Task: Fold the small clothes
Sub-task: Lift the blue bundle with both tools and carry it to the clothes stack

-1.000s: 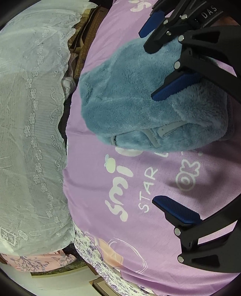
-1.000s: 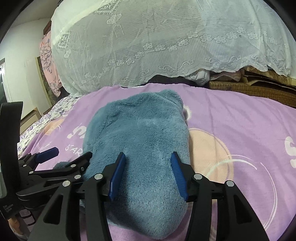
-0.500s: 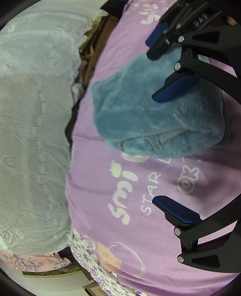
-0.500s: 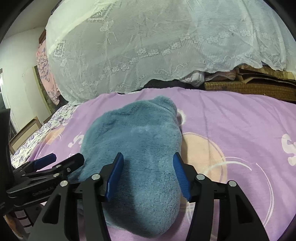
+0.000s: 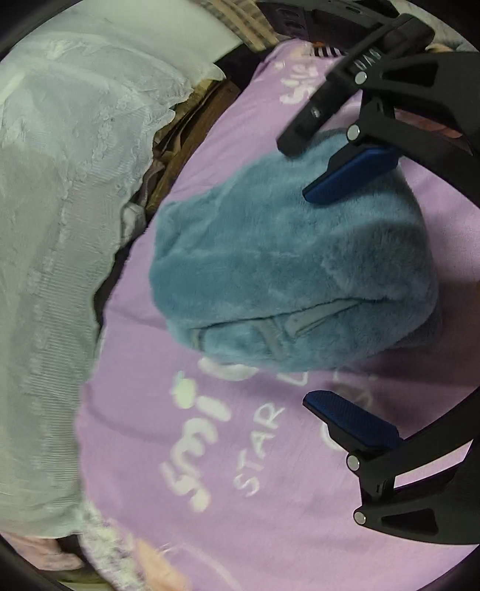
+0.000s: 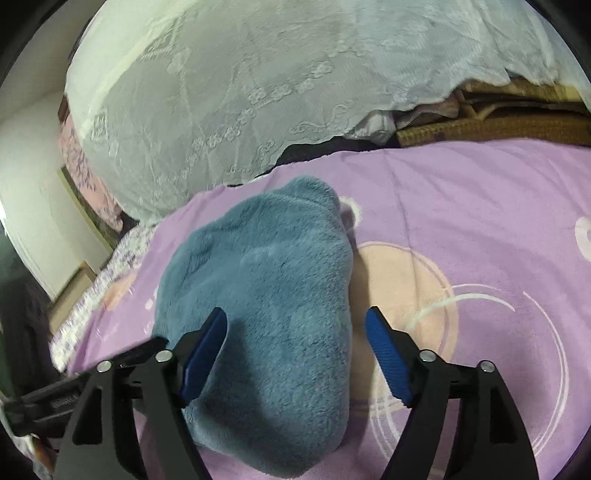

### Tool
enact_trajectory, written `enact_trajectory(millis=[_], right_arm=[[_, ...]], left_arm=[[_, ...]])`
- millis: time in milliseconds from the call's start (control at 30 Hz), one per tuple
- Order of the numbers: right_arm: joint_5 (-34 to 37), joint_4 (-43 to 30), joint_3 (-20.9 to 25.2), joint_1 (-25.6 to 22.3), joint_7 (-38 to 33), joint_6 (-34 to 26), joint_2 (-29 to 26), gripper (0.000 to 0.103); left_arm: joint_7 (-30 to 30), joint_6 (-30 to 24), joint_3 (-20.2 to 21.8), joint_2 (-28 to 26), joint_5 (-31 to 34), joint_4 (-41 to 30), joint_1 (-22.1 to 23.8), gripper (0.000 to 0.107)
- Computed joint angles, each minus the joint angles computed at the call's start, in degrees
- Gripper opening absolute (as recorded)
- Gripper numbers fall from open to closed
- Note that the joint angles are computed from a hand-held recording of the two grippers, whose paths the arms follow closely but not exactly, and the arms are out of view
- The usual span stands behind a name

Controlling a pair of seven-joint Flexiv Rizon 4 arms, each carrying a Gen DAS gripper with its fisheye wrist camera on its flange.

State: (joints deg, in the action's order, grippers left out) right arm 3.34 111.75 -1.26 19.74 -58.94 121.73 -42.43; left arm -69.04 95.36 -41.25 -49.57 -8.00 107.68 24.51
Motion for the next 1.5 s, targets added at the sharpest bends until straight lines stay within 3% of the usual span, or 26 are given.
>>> enact_trajectory(millis=[100,167,400,433,533,600,800,1067,1500], right_arm=[[-5.28,-0.73,5.93,-6.87,3.88,0.22,-1.0,0.08],[-8.96,-1.16,8.75,-10.28,6.56,0.22,-2.03,0.081],[-26.12,-5.84,19.62,-23.31,19.55,-0.88,-9.43,0.09],[-27.37,-6.34,19.57,-23.53,20.43,-0.8,-9.98,0.09],[-29.72,-6.7,18.19,-22.86,22.25,-0.12,-10.22,0.09],[-33.26,-6.93,18.58,-23.81,24.32,1.37,-11.13,0.07],[-28.77,-4.25,11.94,-17.09,21.98,5.08,-8.23,0.057],[-29.52,-0.52,11.6,-15.83,21.55,11.08,-5.6,0.055],[-34.9,-0.04,13.45,-9.22,22.9,10.52,-2.12,0.055]], left_arm=[[2.12,-10.42,-7.49,-4.66,-5.33,-1.79,6.01,0.098],[2.4,-15.22,-8.84,-6.56,-7.16,-3.36,7.23,0.099],[6.69,-16.79,-7.77,-7.6,-12.16,-5.77,4.61,0.099],[7.35,-17.47,-7.96,-7.75,-12.97,-6.1,4.51,0.099],[10.6,-19.61,-10.51,-9.34,-15.48,-6.21,5.7,0.096],[12.21,-17.46,-10.68,-9.02,-16.34,-5.15,5.35,0.086],[15.19,-11.05,-13.58,-9.28,-17.62,-1.68,7.07,0.067],[12.76,-4.04,-18.5,-8.5,-9.58,4.59,12.92,0.062],[1.34,5.74,-24.41,-1.91,2.48,20.31,32.11,0.062]])
